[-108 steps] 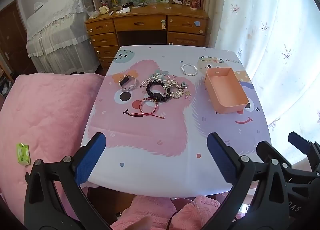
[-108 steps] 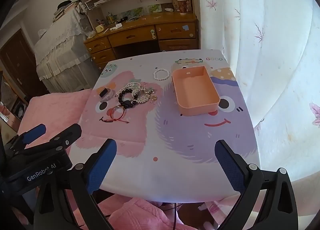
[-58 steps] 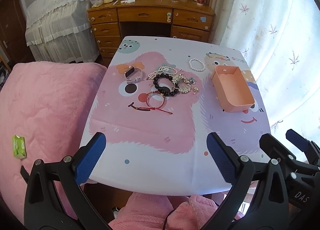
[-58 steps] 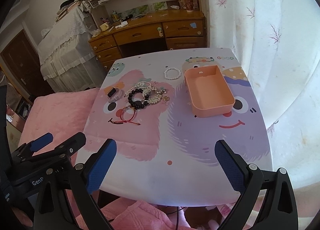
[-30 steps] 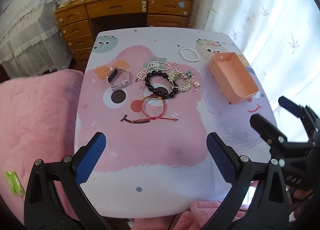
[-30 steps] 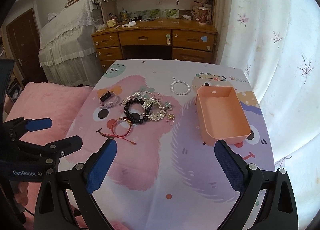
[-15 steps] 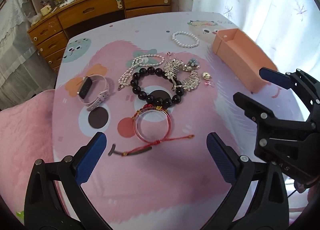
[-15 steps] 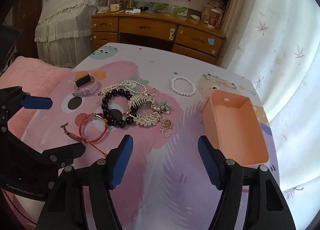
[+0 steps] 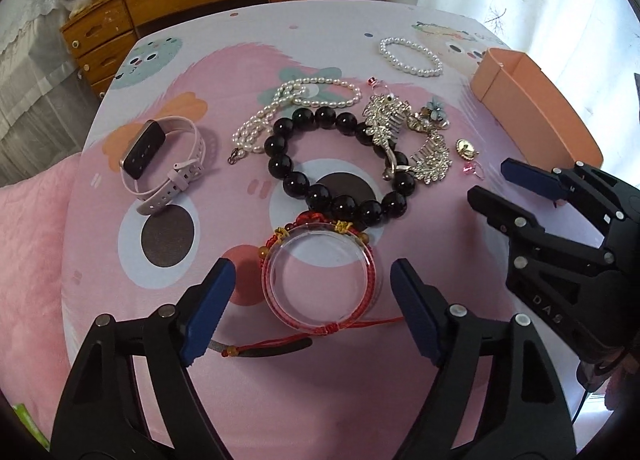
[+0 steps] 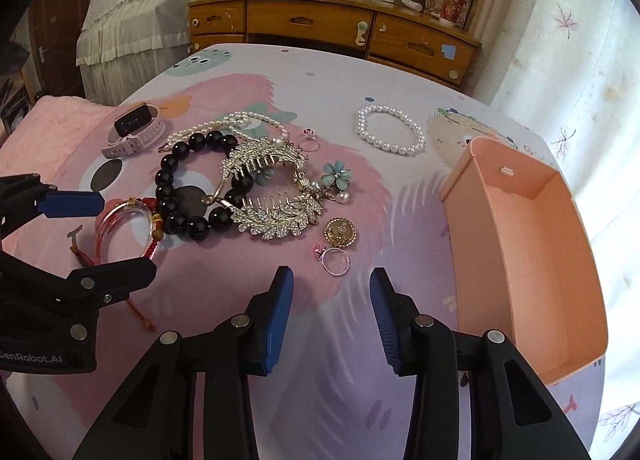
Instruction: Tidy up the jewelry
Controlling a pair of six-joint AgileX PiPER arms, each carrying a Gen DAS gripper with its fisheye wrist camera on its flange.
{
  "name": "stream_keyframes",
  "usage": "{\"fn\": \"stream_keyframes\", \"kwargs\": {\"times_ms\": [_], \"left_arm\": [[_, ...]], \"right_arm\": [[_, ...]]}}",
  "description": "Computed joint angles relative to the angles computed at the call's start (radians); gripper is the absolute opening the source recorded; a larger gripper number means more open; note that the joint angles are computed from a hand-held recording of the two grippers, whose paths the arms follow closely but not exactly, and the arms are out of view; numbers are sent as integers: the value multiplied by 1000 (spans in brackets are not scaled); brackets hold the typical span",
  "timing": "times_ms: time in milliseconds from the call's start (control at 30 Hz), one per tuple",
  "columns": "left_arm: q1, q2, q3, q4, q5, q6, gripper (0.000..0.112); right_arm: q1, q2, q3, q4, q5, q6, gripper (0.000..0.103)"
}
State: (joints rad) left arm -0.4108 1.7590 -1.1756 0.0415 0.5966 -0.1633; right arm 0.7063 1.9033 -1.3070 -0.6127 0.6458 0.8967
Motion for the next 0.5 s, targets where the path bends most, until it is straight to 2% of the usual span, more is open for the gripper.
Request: {"fn": "stream_keyframes", "kwargs": {"times_ms": [67,133,200,300,500], "left_arm": [[-1,6,0,11,-9,-16,69],[-3,3,10,23,-30,-32,66],[-5,0,20,28,-53,-36,58],[4,-17,34,10,-63,-19,58],[29,-73,92,-89,-99,53,58]], "right_arm": [[-12,15,-5,-2,-25,1,40],[-36,29,-11,39,-72,-36,35],[-56,41,-16,74,-108,-56,27],[-55,67,-42,47,-98,-38,20],[-66,102,-80,35,-88,-34,19]]}}
